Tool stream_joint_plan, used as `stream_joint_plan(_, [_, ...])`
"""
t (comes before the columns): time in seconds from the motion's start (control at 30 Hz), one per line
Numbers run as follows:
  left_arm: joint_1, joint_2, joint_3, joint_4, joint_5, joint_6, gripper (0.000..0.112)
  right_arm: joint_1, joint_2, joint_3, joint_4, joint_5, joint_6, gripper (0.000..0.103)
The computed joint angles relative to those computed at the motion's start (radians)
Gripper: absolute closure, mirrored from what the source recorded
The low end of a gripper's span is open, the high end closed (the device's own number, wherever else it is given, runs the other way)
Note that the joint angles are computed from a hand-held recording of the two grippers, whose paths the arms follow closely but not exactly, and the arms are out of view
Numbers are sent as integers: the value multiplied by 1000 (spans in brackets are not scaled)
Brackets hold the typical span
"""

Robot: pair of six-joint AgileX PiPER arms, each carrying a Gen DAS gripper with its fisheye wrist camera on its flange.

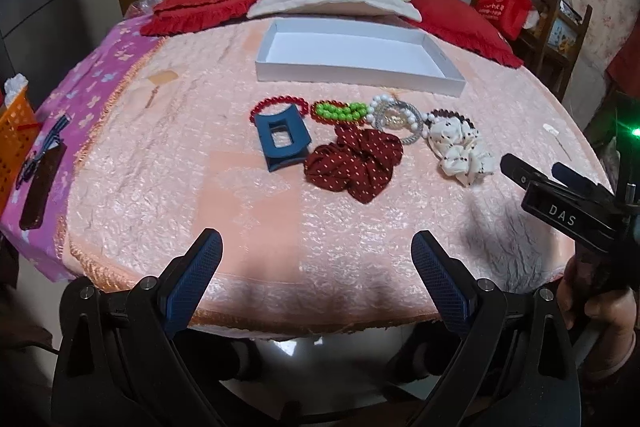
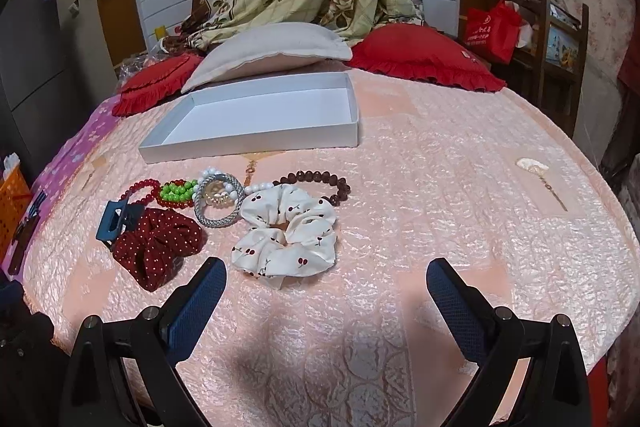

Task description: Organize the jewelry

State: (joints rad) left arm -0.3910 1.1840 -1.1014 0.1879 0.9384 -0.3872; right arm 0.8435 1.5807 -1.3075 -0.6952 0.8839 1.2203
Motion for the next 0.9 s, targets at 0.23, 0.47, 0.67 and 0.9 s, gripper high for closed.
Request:
stream_joint_plan(0.23, [-7, 38, -35, 78, 6, -27, 17, -20, 18, -4, 57, -33, -50, 17])
stream_joint_plan(0.47, [72, 110, -110, 184, -11, -49, 17, -19, 28, -8, 88, -49, -81, 21])
stream_joint_plan(0.67, [133, 140, -121, 183, -12, -39, 17, -47, 50, -46, 152, -31, -148, 21])
stream_joint_plan(0.9, [191, 154, -101, 118, -18, 1, 17, -85, 117, -232, 220, 80, -287, 21])
